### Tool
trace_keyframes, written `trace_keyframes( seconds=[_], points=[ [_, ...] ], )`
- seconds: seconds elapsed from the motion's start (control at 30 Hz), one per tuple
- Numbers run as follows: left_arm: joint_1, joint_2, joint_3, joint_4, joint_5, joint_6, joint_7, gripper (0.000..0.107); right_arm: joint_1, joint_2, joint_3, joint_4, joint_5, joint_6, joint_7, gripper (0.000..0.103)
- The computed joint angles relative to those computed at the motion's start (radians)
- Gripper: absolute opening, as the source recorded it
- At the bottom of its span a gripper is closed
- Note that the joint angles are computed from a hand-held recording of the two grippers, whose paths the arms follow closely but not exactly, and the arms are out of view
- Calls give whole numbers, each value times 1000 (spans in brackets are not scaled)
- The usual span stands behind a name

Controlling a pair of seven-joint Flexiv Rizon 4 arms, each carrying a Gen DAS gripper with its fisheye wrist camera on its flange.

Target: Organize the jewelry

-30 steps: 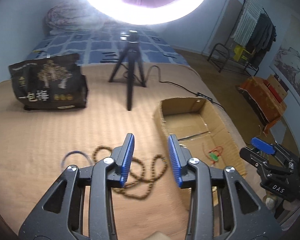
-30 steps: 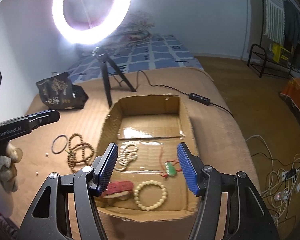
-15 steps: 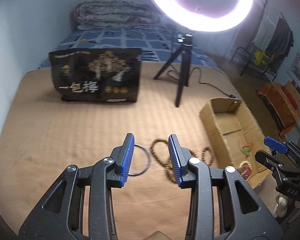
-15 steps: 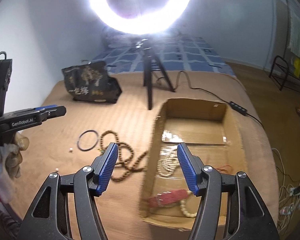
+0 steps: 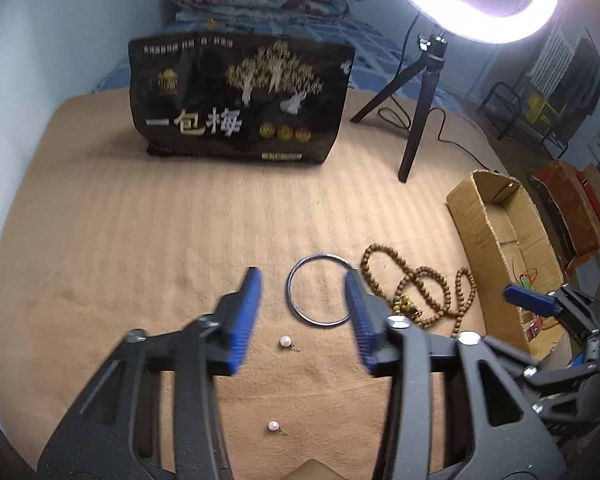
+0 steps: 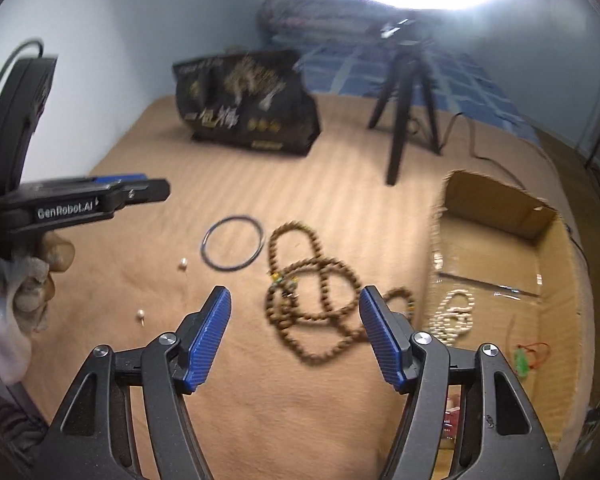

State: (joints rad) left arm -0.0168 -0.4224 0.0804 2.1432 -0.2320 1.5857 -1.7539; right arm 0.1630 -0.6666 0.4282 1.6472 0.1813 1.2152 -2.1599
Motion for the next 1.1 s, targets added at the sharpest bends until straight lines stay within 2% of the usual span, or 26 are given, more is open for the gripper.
trace_keyframes(
  seconds=[0.23,0.5,0.57,0.67,0.77,0.83,1.1],
  points=[
    [95,-33,-106,5,-46,4,45,53,81,-30,-73,13,-89,-9,61,70],
    [117,-92,-134,-36,-77,-33,77,53,116,-63,-99,-3,-164,-34,129,70],
    [131,-103,-151,-44,-85,-34,90,49,136,-74,-122,-2,-189,-25,153,70],
    [115,-123,-131,-67,-85,-40,93,48,140,-89,-127,-7,-209,-22,176,70],
    [118,-141,-133,-85,-91,-51,97,40,144,-101,-132,-6,-225,-1,199,70],
    [115,-157,-130,-101,-92,-57,100,40,145,-110,-131,-11,-236,5,210,70],
    [17,-215,-21,-184,-42,-122,67,29,161,-130,-157,-20,-288,26,265,70]
  ],
)
